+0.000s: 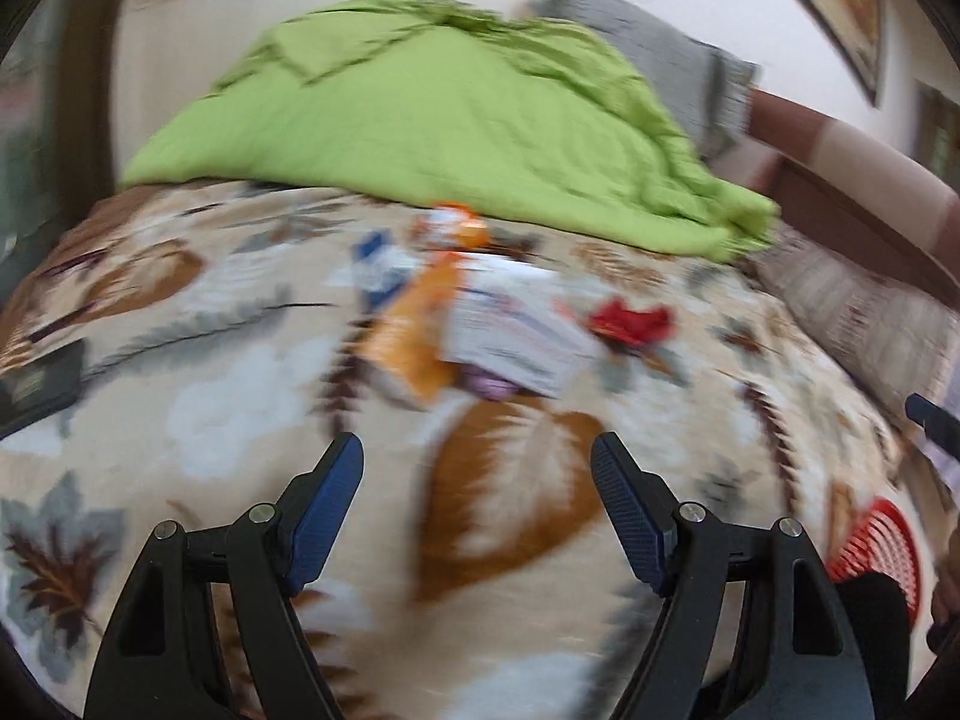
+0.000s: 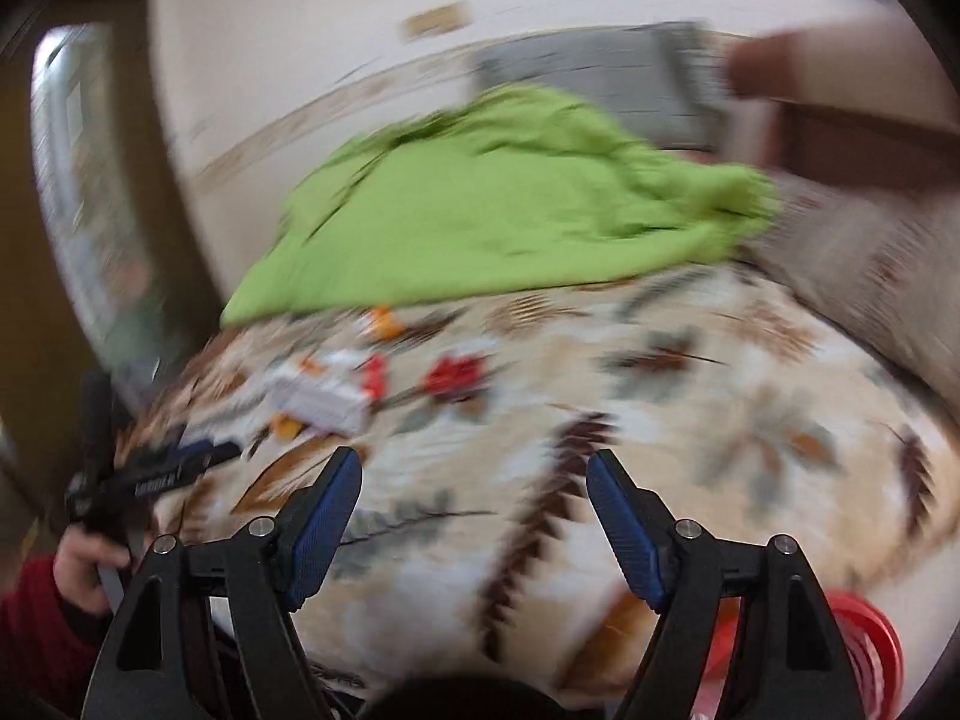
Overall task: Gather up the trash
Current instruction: 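Move both grippers back over the trash on the bed, then grasp the white medicine box with the right gripper while the left grasps the orange box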
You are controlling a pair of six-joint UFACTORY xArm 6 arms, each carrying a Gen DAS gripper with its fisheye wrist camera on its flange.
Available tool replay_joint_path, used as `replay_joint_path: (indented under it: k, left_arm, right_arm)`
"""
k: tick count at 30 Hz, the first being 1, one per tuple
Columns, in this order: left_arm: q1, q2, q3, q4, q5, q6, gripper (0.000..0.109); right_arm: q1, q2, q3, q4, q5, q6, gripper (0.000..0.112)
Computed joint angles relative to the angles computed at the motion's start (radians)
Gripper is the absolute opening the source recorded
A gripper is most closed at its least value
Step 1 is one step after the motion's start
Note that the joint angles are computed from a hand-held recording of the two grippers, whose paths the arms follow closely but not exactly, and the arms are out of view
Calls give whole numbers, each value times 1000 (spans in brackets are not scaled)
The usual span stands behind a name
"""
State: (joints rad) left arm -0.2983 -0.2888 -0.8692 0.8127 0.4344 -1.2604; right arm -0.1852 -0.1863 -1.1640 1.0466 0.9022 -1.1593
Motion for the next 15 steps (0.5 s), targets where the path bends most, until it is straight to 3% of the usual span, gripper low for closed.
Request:
replay_joint_path:
  k: [6,15]
  left_arm:
    - [58,-52,43,64,33,-82,77]
    - [93,-86,96,-19,-9,-9,77]
  right_arm:
    - [244,150,-112,-132,-61,1,81]
    - [535,420,-302,-369,-347,-10,81]
